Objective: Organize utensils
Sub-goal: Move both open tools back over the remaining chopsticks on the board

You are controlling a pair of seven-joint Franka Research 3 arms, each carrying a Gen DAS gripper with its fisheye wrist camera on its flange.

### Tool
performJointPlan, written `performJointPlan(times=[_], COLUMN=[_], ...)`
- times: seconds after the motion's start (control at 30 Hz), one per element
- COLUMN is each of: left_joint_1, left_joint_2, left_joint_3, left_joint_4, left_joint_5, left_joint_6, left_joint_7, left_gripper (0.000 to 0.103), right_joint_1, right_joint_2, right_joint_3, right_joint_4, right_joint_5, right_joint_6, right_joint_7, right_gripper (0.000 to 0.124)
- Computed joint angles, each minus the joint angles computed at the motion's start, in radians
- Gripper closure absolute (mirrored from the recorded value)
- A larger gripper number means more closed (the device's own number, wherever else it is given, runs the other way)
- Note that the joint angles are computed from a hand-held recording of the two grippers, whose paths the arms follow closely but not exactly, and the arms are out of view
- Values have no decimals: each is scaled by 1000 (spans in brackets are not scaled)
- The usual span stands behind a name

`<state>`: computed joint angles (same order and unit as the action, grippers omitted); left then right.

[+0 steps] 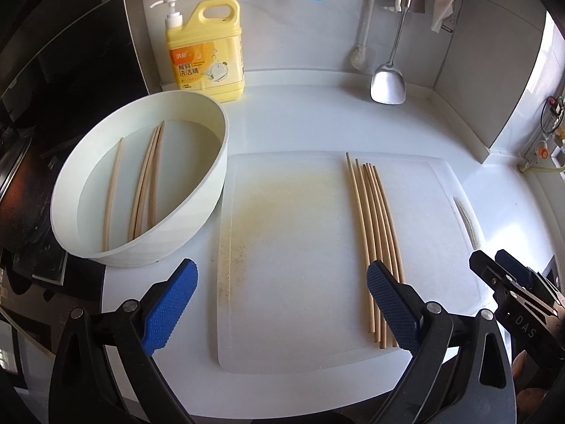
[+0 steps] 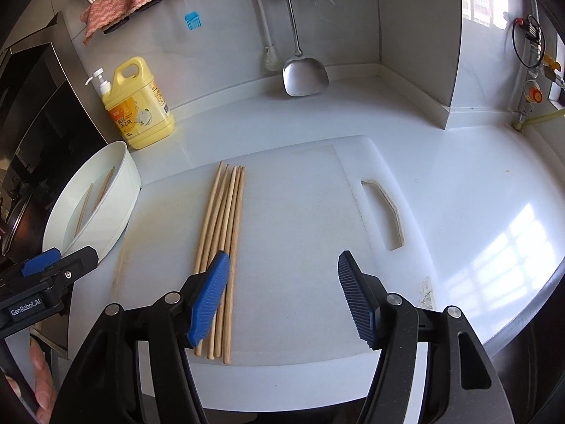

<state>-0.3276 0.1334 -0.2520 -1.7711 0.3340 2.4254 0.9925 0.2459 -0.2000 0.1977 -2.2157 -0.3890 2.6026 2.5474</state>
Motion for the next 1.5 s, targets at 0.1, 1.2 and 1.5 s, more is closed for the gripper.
performJointPlan(times=[0.1,1.2,1.5], left_joint_1=[-7,-30,-28], left_joint_2=[32,133,135], left_joint_3=[1,38,38], left_joint_4=[19,26,28], left_joint_5=[25,160,143], left_joint_6=[1,101,102], left_joint_7=[11,-168,-155], left_gripper=[8,8,8], right_joint_1=[2,95,110], right_joint_2=[39,226,238], right_joint_3=[4,-111,-117], right_joint_4=[28,103,118], right_joint_5=[-26,-194,-197], right_joint_6=[-16,101,72], right_joint_7=[-10,109,104], right_gripper=[62,62,62])
